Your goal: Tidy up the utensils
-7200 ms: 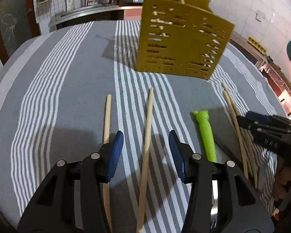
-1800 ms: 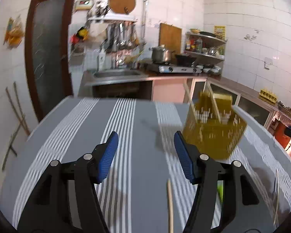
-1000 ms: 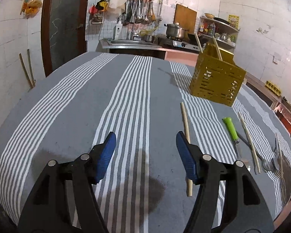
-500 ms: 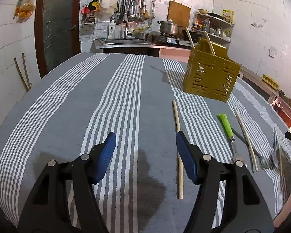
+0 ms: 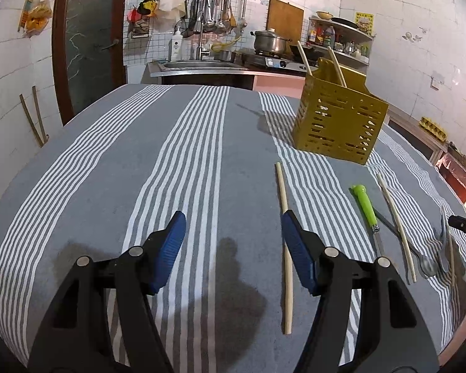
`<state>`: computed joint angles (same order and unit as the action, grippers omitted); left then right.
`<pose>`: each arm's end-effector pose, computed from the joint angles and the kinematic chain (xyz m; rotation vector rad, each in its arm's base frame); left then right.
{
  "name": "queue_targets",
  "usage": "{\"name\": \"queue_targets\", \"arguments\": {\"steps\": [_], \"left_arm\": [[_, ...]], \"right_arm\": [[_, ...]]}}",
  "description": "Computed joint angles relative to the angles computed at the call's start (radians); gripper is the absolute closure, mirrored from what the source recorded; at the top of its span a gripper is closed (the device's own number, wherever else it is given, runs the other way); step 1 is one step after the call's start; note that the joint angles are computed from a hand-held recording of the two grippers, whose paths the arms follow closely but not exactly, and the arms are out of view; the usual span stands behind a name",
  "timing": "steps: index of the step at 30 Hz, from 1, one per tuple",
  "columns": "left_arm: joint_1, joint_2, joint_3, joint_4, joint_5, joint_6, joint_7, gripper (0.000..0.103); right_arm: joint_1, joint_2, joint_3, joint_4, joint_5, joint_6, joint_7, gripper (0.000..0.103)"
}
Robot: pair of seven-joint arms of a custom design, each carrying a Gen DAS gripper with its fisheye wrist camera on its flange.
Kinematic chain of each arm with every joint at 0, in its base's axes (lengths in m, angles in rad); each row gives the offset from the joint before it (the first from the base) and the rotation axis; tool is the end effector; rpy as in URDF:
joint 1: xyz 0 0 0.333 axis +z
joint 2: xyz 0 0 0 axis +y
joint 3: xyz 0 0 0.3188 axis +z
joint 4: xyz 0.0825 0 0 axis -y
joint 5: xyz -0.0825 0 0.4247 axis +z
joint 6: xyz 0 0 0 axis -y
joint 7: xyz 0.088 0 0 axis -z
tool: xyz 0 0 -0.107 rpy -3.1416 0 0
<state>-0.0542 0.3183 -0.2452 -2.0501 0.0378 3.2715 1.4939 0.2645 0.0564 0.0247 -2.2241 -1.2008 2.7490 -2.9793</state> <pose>0.6441 -0.1913 0.3726 -1.5524 1.9245 -1.0439 0.5512 0.2032 0.3573 -1.3737 2.0905 -0.7567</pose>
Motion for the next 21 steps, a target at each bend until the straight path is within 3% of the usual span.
{"name": "queue_targets", "arguments": {"steps": [2,8,12,16,17,19,21], "left_arm": [[0.0,0.01,-0.003,0.016,0.005,-0.011,0.005,0.04],[-0.067,0.044,0.056,0.078,0.008,-0.069,0.007,0.04],[-0.094,0.076,0.078,0.129,0.017,-0.106,0.013,0.04],[-0.023,0.132,-0.012,0.212,-0.018,-0.197,0.073,0.04],[-0.04,0.143,0.004,0.235,-0.016,-0.218,0.072,0.04],[-0.123,0.156,0.095,0.274,0.056,-0.254,0.01,0.04],[-0.125,0.165,0.09,0.298,0.037,-0.271,0.037,0.04]], "right_arm": [[0.0,0.02,0.002,0.017,0.038,0.002,-0.043,0.062],[0.011,0.065,-0.008,0.05,0.234,-0.022,-0.204,0.064],[0.022,0.095,-0.032,0.073,0.272,-0.009,-0.237,0.064],[0.032,0.131,-0.054,0.112,0.291,-0.013,-0.279,0.065],[0.035,0.14,-0.056,0.126,0.302,-0.023,-0.301,0.068],[0.035,0.157,-0.061,0.151,0.334,-0.031,-0.347,0.073],[0.038,0.166,-0.067,0.165,0.36,-0.037,-0.381,0.079]]}}
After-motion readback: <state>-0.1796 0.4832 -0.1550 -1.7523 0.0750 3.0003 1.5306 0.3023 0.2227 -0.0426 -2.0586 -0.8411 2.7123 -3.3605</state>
